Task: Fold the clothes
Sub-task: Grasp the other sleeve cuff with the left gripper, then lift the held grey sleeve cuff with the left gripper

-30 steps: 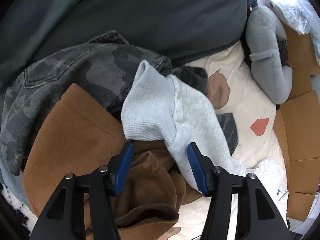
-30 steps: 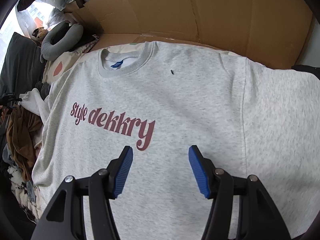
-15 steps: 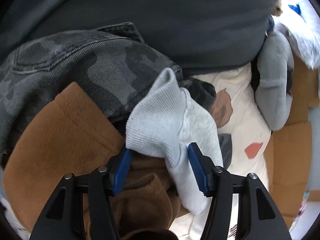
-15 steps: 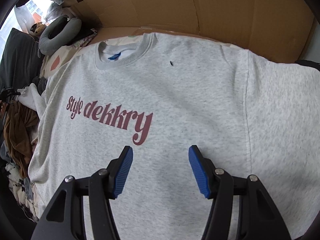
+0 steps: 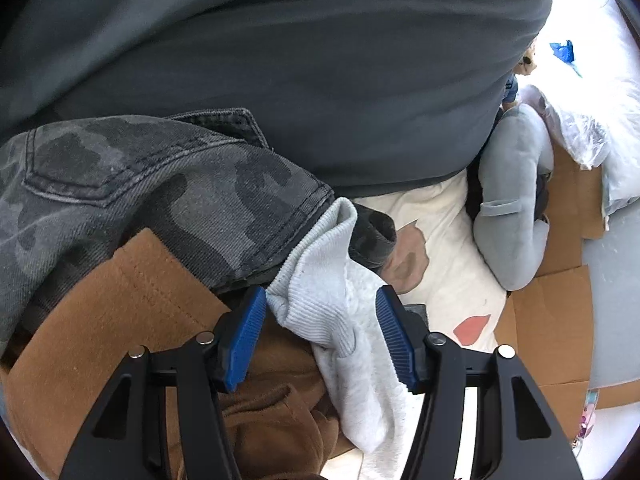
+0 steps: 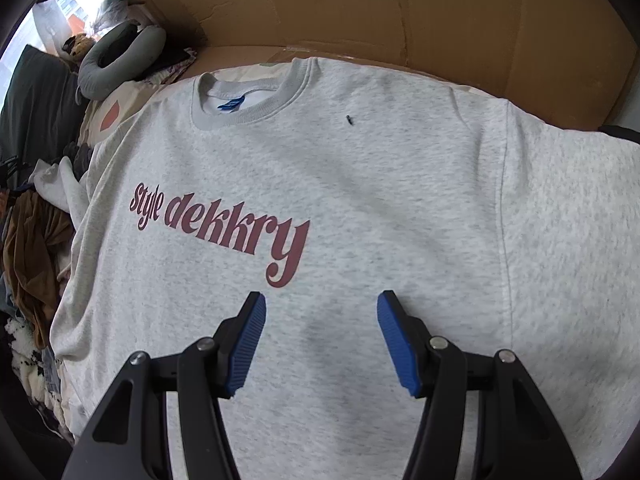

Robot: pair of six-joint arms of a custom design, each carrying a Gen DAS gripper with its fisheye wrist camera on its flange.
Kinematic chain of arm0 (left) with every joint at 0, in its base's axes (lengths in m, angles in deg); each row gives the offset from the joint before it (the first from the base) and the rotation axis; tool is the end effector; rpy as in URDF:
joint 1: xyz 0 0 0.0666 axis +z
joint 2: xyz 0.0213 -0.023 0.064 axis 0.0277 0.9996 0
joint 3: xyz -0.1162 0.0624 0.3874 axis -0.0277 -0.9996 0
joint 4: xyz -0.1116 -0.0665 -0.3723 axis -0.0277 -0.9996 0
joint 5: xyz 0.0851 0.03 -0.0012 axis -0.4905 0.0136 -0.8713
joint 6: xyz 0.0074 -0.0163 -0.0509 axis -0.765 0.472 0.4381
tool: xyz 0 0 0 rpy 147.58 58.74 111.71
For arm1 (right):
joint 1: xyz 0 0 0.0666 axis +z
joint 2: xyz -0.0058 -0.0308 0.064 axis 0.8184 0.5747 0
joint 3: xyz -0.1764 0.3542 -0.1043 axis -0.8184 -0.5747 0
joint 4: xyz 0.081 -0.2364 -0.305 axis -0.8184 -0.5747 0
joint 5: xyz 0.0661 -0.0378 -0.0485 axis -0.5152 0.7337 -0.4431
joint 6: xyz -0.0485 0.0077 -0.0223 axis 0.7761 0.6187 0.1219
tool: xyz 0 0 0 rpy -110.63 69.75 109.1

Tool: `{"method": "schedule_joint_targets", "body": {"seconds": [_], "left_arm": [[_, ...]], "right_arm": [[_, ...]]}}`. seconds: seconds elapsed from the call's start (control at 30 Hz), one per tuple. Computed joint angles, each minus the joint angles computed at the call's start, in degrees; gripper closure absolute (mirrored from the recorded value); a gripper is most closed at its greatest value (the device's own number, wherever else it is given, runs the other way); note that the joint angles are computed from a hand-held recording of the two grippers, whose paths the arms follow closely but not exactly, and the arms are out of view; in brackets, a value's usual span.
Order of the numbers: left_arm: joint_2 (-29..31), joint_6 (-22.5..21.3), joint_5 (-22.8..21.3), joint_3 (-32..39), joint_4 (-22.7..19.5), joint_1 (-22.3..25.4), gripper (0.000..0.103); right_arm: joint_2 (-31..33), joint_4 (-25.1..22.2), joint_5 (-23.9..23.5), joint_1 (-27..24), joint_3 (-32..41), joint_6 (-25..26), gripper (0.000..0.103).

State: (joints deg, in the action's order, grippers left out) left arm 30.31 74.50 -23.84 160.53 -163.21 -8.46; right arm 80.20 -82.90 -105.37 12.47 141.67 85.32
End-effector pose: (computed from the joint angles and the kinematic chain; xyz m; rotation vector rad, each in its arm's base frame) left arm 0.5130 -0.0933 0.5840 -0.7344 2.6075 -0.3559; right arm 0.1892 -0.1546 0.4572 0.0140 2.7893 0.3483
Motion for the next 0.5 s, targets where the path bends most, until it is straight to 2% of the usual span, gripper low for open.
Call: {"method": "schedule_joint_targets", "body": {"seconds": [0.07, 0.1, 0.13, 0.2, 0.23, 0.37, 0.5], "left_arm": [[-0.03, 0.07, -0.53, -0.95, 0.19, -0.14, 0.046], [-0.05, 0.17, -0.82, -1.46, 0.23, -0.21, 0.051], [-0.13, 0.62, -0.88, -1.87, 0.30, -0.21, 0.068], [-0.24, 1.88, -0.81, -2.27, 0.54, -0.17, 0.080], [-0.19, 1.49, -1.24, -1.83, 0.17, -0.29, 0.094], [2.26, -3.73, -4.35, 4.76, -3.69, -1.64, 0.094], [4.99, -6.23, -6.34, 13.61, -8.51, -2.22, 0.094]], "right_arm": [[-0.16, 0.00, 0.24, 0.09, -0.20, 0.43, 0.047], [-0.19, 0.05, 0.43, 0.03, -0.37, 0.54, 0.047], [-0.22, 0.10, 0.62, -0.02, -0.54, 0.66, 0.047], [-0.21, 0.11, 0.85, -0.38, -0.82, 0.88, 0.047], [-0.22, 0.10, 0.95, -0.59, -0.92, 1.05, 0.047], [-0.27, 0.00, 0.97, -1.23, -0.95, 1.67, 0.047], [-0.01, 0.06, 0.12, -1.14, -0.67, 0.43, 0.047]]}}
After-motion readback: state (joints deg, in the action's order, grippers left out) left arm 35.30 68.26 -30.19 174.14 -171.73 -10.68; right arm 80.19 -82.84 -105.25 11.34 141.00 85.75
